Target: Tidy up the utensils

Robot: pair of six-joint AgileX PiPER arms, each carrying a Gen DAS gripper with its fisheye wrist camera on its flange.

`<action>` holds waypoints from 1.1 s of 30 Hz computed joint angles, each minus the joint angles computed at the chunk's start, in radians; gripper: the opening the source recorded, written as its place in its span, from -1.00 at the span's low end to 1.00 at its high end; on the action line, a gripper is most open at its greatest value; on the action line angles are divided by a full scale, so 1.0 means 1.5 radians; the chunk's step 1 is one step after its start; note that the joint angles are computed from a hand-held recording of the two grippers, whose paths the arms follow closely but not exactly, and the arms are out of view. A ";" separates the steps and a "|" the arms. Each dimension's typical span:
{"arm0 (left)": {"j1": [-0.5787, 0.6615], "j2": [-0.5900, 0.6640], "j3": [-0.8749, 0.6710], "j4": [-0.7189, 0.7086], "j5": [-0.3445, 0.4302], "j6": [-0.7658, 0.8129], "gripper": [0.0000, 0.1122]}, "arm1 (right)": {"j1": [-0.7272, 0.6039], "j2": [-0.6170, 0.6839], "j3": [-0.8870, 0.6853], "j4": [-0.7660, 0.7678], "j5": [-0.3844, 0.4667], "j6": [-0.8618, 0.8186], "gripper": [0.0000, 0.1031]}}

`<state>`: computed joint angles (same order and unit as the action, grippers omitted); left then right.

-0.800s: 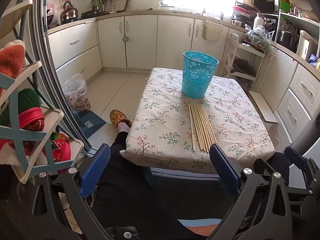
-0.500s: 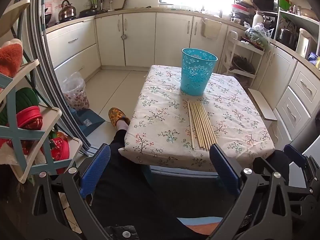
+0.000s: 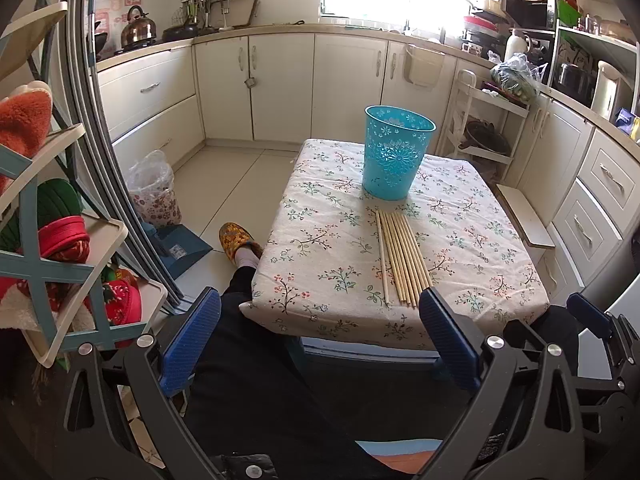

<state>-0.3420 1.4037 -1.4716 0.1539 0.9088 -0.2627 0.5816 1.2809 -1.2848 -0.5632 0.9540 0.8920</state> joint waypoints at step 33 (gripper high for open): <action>0.039 0.153 -0.085 -0.091 -0.003 0.069 0.70 | -0.211 0.182 -0.071 0.135 -0.120 -0.200 0.60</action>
